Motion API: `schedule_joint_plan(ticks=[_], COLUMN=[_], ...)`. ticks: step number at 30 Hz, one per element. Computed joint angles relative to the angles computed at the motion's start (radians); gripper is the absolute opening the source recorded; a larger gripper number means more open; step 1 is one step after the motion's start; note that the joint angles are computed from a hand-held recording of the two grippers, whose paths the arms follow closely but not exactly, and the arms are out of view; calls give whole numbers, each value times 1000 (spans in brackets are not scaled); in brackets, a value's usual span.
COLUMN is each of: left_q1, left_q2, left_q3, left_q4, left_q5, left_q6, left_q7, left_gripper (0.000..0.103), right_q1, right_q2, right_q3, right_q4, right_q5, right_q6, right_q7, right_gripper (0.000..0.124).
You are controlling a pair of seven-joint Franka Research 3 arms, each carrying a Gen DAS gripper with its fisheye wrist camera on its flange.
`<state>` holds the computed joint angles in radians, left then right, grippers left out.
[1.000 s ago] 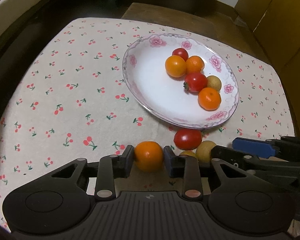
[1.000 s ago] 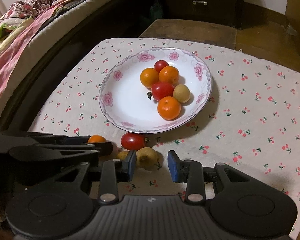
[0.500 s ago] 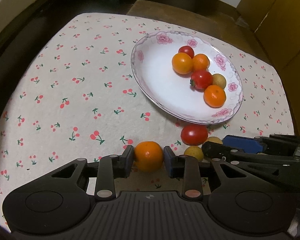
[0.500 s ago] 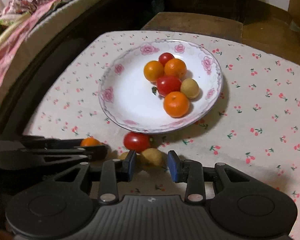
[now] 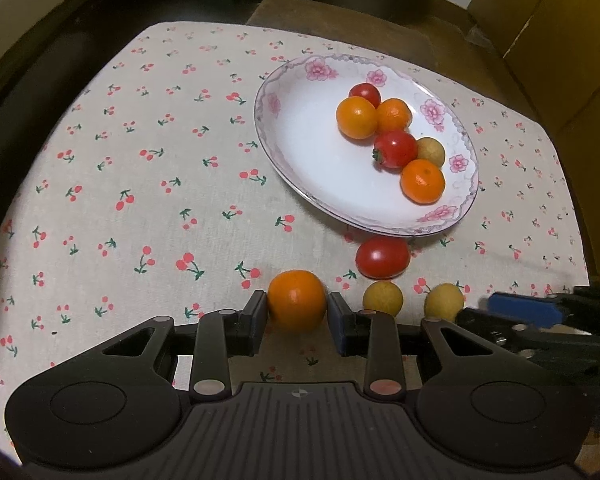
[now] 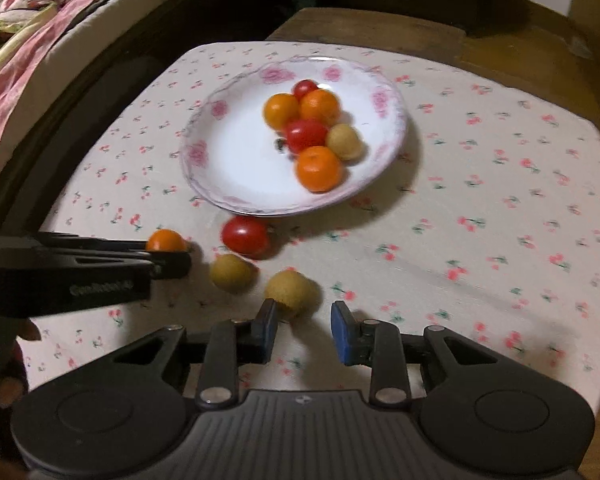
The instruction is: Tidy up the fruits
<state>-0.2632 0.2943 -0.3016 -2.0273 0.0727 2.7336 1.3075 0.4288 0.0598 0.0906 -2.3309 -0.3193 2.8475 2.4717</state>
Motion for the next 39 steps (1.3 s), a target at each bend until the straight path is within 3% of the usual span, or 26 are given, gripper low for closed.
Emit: schedule_joint_plan(ticks=[5, 11, 16, 25, 28, 32, 39], left_q1=[4, 0, -4, -6, 0, 5, 13], left_q2=[-6, 1, 15, 23, 20, 15, 6], left_q3=[-2, 3, 5, 10, 5, 3, -3], left_q4=[-6, 0, 12, 20, 14, 10, 3], left_q5=[-7, -1, 9, 33, 28, 17, -4], left_q6=[7, 6, -3, -6, -5, -6, -4], left_q7=[4, -11, -21, -42, -34, -26, -2], left_gripper=[41, 42, 42, 43, 43, 44, 42], right_q1=[-3, 15, 57, 59, 49, 82, 66], right_q2=[-10, 64, 98, 113, 110, 96, 27], right_q3=[-5, -11, -61, -48, -29, -56, -48], right_q4=[2, 47, 61, 52, 50, 47, -12], right_q5=[-75, -4, -6, 173, 235, 195, 171], right_q6=[48, 67, 117, 162, 156, 127, 129], right_q7=[94, 35, 30, -131, -208, -211, -174], right_gripper=[30, 30, 31, 30, 26, 26, 26])
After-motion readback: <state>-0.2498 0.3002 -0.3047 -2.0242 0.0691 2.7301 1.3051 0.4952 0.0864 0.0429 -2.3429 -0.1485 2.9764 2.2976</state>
